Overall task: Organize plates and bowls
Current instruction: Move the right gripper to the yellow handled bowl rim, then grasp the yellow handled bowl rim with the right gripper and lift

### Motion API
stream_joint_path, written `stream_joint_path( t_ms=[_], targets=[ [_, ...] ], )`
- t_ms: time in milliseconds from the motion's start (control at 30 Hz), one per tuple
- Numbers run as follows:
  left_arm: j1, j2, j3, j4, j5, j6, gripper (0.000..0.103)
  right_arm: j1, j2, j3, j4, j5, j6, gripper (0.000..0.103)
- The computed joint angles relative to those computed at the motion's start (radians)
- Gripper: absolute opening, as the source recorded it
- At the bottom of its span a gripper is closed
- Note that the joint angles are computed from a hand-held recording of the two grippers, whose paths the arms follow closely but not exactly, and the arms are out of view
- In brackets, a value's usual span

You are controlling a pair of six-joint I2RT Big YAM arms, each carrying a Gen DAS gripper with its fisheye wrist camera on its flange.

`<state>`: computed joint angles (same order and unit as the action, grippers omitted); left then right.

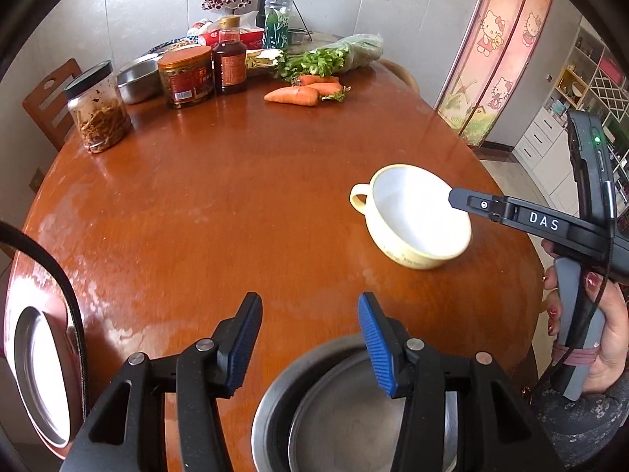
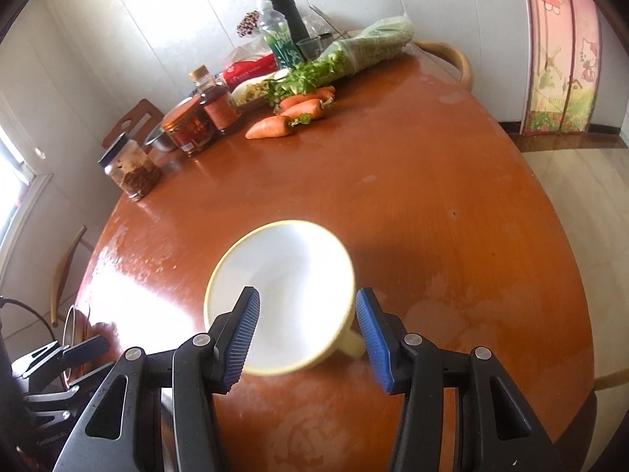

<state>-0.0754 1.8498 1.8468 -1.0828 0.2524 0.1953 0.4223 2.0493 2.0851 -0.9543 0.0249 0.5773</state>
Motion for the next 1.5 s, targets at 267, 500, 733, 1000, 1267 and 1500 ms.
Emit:
stream_joint_path(
  t_ms=[267,500,733,1000,1267,1500],
  targets=[
    [-0.016,0.068,0.087,-0.053,-0.012,0.005,0.051,-0.022,0.081,0.114,-0.064,-0.043,-0.014,0.053],
    [-0.024,0.099,0.128,-0.085,-0.009,0.015,0.051,-0.024,0.104,0.141,-0.087,-0.064,-0.002,0.053],
    [-0.025,0.12,0.152,-0.105,-0.002,0.017,0.051,-0.015,0.108,0.154,-0.107,-0.088,-0.007,0.053],
    [-0.019,0.139,0.173,-0.116,0.003,0.002,0.051,0.018,0.141,0.214,-0.147,-0.112,-0.049,0.054],
    [0.007,0.18,0.232,-0.132,0.008,-0.044,0.051,0.052,0.192,0.301,-0.184,-0.166,-0.108,0.054],
    [0.019,0.224,0.292,-0.147,0.01,-0.083,0.051,0.057,0.205,0.318,-0.169,-0.11,-0.112,0.054]
  ],
)
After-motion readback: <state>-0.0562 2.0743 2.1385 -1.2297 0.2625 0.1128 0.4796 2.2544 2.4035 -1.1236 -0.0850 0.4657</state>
